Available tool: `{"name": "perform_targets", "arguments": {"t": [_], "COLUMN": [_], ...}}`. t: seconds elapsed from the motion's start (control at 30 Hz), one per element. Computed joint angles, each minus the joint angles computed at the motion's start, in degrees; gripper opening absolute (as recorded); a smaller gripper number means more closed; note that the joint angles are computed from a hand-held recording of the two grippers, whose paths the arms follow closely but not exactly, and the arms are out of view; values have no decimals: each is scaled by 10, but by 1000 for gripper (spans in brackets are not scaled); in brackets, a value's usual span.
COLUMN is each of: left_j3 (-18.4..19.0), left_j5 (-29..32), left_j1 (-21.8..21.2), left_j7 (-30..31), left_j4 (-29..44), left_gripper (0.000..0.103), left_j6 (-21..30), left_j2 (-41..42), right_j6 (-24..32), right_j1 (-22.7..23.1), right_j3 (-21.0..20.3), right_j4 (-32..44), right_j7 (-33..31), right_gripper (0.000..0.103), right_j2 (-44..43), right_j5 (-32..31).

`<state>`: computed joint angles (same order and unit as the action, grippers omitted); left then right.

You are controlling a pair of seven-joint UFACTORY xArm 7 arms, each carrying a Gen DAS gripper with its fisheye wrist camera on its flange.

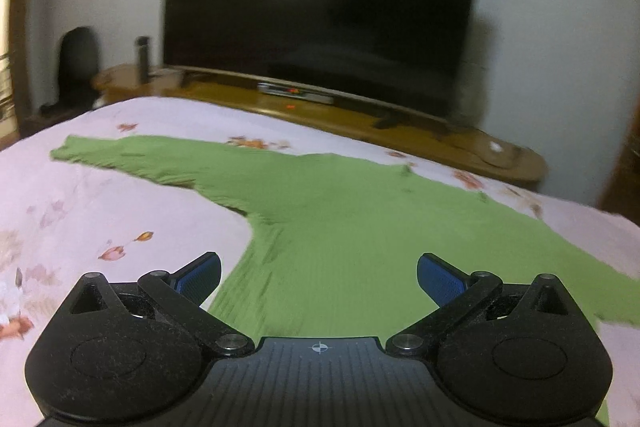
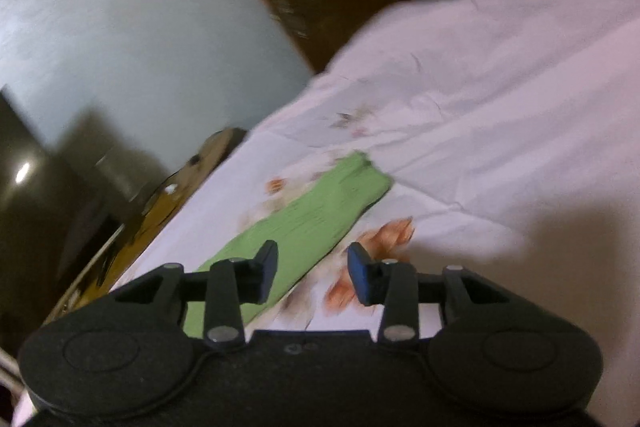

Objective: Fold small clothes
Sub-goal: 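Grasp the sweater sleeve cuff with the right gripper, then fold the held sleeve across the sweater body and open the right gripper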

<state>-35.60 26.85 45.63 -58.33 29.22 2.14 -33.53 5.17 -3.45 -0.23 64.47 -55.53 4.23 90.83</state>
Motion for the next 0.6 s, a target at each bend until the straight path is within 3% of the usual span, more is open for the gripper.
{"name": "perform_targets", "arguments": {"t": [0.17, 0.27, 0.37, 0.4, 0.43, 0.5, 0.6], "left_j3": [0, 19, -3, 1, 8, 32, 92], "left_j5": [20, 41, 84, 92, 98, 95, 85], "left_j1": [-5, -26, -15, -20, -27, -50, -94], "left_j7": [-7, -2, -15, -14, -12, -4, 27], "left_j4": [35, 54, 84, 91, 97, 110, 109], "left_gripper": [103, 103, 103, 103, 103, 103, 103], "left_j6": [40, 50, 100, 109, 116, 140, 129], "left_j2": [49, 81, 97, 104, 111, 125, 145], "right_j6": [52, 53, 45, 37, 29, 24, -17], "right_j1": [-41, -56, -55, -53, -49, -47, -50], "right_j3": [6, 24, 28, 31, 31, 33, 65], "right_j4": [99, 126, 147, 150, 152, 151, 143], "right_j7": [58, 27, 31, 35, 58, 104, 75], "right_gripper": [39, 35, 32, 23, 8, 6, 6], "right_j2": [122, 147, 164, 167, 170, 172, 153], "right_j5": [-18, 18, -1, -19, -54, -111, -112]}}
